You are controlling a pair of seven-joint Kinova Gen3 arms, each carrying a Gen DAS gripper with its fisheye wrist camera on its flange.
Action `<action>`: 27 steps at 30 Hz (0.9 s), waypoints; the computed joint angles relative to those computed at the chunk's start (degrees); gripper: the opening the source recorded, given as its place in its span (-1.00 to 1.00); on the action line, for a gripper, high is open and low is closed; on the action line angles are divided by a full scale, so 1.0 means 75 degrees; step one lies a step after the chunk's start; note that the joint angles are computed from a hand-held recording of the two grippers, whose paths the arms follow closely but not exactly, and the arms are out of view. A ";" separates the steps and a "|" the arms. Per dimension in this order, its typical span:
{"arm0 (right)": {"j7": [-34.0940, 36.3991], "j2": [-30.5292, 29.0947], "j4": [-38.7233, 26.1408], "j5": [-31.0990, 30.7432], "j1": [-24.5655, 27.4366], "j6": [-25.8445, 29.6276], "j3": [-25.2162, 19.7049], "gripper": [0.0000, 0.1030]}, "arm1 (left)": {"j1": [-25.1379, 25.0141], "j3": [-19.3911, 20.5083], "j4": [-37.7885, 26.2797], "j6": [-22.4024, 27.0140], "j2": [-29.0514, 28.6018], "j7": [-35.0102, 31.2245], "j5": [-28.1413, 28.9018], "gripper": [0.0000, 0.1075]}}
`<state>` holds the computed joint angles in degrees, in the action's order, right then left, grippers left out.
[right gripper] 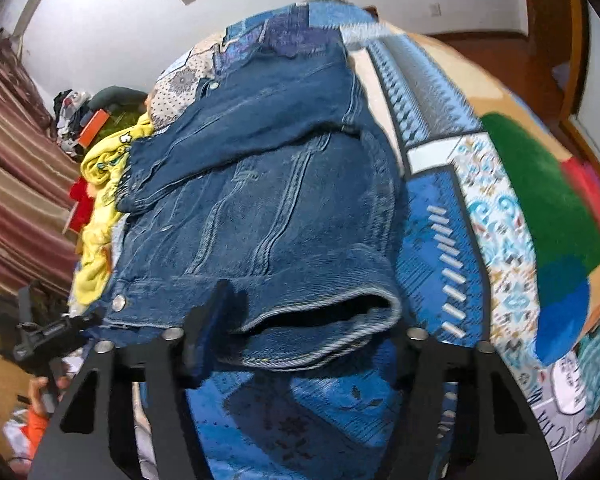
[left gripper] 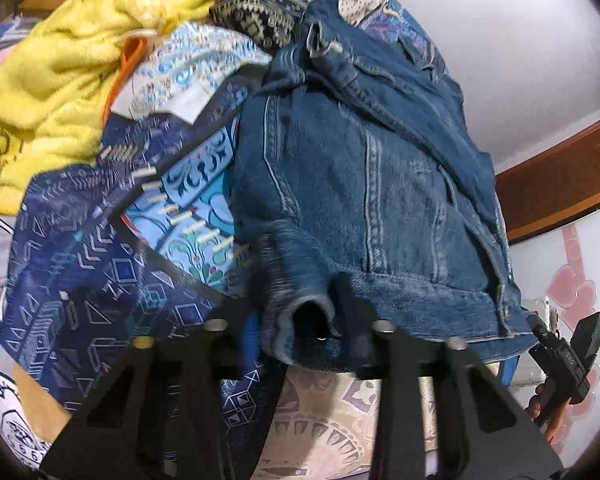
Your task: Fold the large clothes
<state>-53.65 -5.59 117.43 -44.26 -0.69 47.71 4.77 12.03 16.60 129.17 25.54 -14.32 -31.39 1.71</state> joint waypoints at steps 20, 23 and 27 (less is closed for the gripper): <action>0.1382 0.0565 -0.1344 -0.1239 -0.0321 -0.0915 -0.0307 -0.77 | -0.1477 0.1057 -0.2421 -0.0282 0.0530 0.1012 -0.2718 -0.79; 0.1232 0.0923 -0.1998 -0.1154 -0.0312 -0.1139 -0.0476 -0.77 | -0.1461 0.0895 -0.3072 -0.0263 0.0999 0.1196 -0.3267 -0.79; 0.0598 0.1666 -0.3118 -0.1055 -0.0230 -0.1441 -0.0659 -0.78 | -0.1482 0.0592 -0.3926 -0.0046 0.1704 0.1491 -0.3922 -0.79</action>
<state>-49.17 6.91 94.04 -52.17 -2.41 36.91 -0.18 0.91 21.04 99.72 25.20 -1.54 -20.21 -27.70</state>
